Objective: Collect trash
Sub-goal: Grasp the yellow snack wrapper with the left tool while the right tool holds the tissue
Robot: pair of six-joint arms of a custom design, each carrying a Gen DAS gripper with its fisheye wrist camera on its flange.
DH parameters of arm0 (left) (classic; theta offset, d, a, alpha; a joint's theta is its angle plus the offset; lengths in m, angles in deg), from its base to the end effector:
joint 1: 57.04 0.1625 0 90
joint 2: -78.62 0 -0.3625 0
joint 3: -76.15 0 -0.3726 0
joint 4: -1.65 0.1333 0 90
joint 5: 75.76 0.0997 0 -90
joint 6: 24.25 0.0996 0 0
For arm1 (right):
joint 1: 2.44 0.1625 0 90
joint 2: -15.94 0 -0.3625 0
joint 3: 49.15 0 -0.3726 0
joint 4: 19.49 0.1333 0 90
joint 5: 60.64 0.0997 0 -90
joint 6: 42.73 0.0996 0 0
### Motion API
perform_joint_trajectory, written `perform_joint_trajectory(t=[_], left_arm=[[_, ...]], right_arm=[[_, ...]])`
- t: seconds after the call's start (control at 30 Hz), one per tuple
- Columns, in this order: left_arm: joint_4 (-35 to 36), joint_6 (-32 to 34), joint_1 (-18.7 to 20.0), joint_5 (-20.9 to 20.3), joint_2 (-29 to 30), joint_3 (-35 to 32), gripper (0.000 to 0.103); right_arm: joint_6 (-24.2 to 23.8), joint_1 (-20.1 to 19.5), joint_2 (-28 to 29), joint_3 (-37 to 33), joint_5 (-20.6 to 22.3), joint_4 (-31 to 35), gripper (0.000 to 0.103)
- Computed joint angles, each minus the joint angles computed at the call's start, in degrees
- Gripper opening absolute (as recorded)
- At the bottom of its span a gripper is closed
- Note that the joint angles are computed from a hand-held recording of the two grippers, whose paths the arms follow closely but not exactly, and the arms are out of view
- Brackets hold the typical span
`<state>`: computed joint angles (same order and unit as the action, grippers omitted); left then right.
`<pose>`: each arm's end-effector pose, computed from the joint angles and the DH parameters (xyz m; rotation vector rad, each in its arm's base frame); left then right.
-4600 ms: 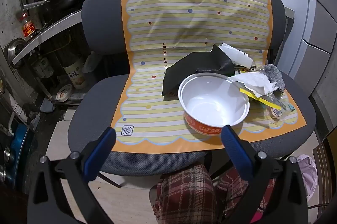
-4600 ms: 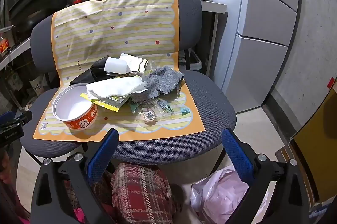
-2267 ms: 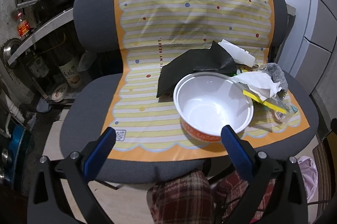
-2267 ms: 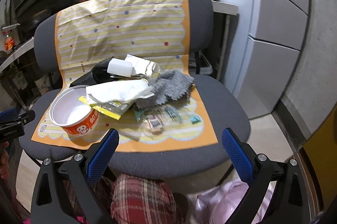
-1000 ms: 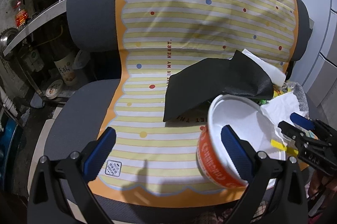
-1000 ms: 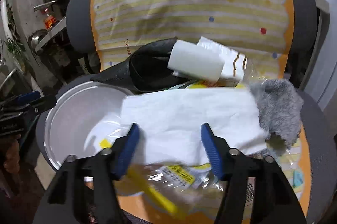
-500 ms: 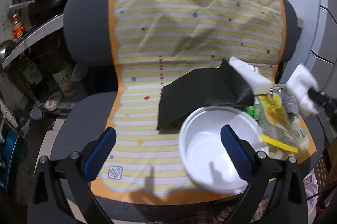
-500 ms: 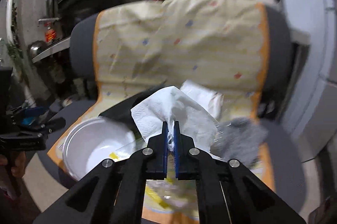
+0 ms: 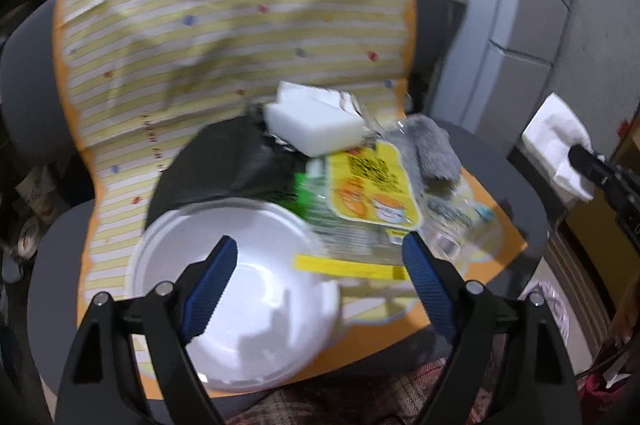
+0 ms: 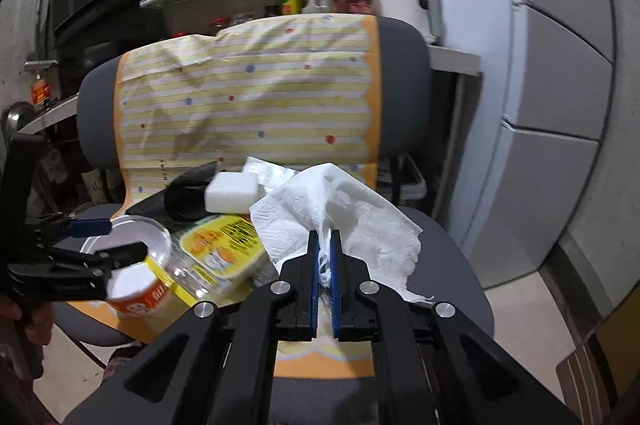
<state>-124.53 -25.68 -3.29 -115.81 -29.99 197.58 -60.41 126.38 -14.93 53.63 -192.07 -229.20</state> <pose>-0.0466 -0.4179 0.4041 0.4809 2.2801 -0.8027 0.3967 -0.3856 0.0180 0.7590 -2.2375 1.1767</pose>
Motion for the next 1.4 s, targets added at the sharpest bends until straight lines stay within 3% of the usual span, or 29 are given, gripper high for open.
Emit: perform_joint_trajectory(t=[0.17, 0.27, 0.33, 0.43, 0.57, 0.67, 0.8, 0.87, 0.93, 1.0, 1.03, 1.1, 1.13, 1.2, 1.23, 1.3, 1.4], left_arm=[[1.29, -3.51, 1.81, -1.86, 4.31, -1.67, 0.082], [-0.56, -3.23, -1.6, 2.87, 3.73, 1.54, 0.083], [0.05, -1.08, -3.79, 2.15, 1.7, 3.87, 0.086], [1.16, -0.36, -6.09, 4.22, 0.19, 6.61, 0.086], [-0.5, 1.22, -6.57, 7.43, 1.37, 8.82, 0.088], [-4.68, 3.77, -6.12, 10.55, 4.55, 9.56, 0.088], [-15.1, 13.68, -4.89, 16.1, 10.7, 10.34, 0.088], [-19.63, 19.24, -4.44, 16.19, 12.72, 10.21, 0.088], [-22.8, 22.15, -3.83, 15.62, 14.3, 9.49, 0.082], [-21.32, 21.22, -2.94, 13.88, 14.71, 7.67, 0.063], [-21.06, 20.91, -2.66, 12.78, 14.58, 7.02, 0.059], [-21.07, 20.16, -2.06, 10.32, 14.13, 5.58, 0.042], [-20.97, 19.47, -1.87, 8.81, 13.72, 4.92, 0.039], [-21.48, 18.41, -1.38, 5.08, 12.69, 3.38, 0.02], [-22.1, 17.97, -1.41, 3.68, 12.07, 3.05, 0.019], [-23.65, 17.6, -1.21, -0.71, 10.35, 1.99, 0.001], [-23.56, 15.76, -1.25, -6.72, 7.86, 0.77, 0.0]], right_arm=[[1.12, -1.39, -1.54, 3.49, 0.34, -1.85, 0.005], [1.22, -1.96, -2.28, 4.83, 0.26, -3.23, 0.005], [1.17, -2.36, -2.84, 5.7, 0.23, -3.87, 0.005], [1.59, -2.96, -3.66, 7.01, 0.35, -4.63, 0.005], [2.96, -3.87, -4.68, 8.43, 1.47, -4.54, 0.005], [3.92, -4.29, -5.17, 9.13, 2.27, -4.19, 0.005], [3.94, -4.65, -5.54, 9.7, 2.83, -4.21, 0.005], [4.05, -4.9, -5.62, 9.73, 3.0, -4.0, 0.005], [4.25, -5.11, -5.6, 9.57, 3.07, -3.69, 0.005], [4.4, -5.16, -5.5, 9.38, 2.96, -3.46, 0.005], [4.46, -5.13, -5.46, 9.29, 2.88, -3.34, 0.005], [4.32, -5.03, -5.4, 9.07, 2.72, -3.16, 0.005], [4.15, -4.91, -5.31, 8.91, 2.48, -3.15, 0.005], [4.04, -4.64, -5.18, 8.59, 2.19, -3.06, 0.005], [3.94, -4.47, -5.11, 8.38, 2.05, -3.07, 0.005], [3.7, -4.16, -5.05, 8.07, 1.8, -3.03, 0.005], [3.47, -3.3, -5.12, 7.7, 0.96, -3.32, 0.005]])
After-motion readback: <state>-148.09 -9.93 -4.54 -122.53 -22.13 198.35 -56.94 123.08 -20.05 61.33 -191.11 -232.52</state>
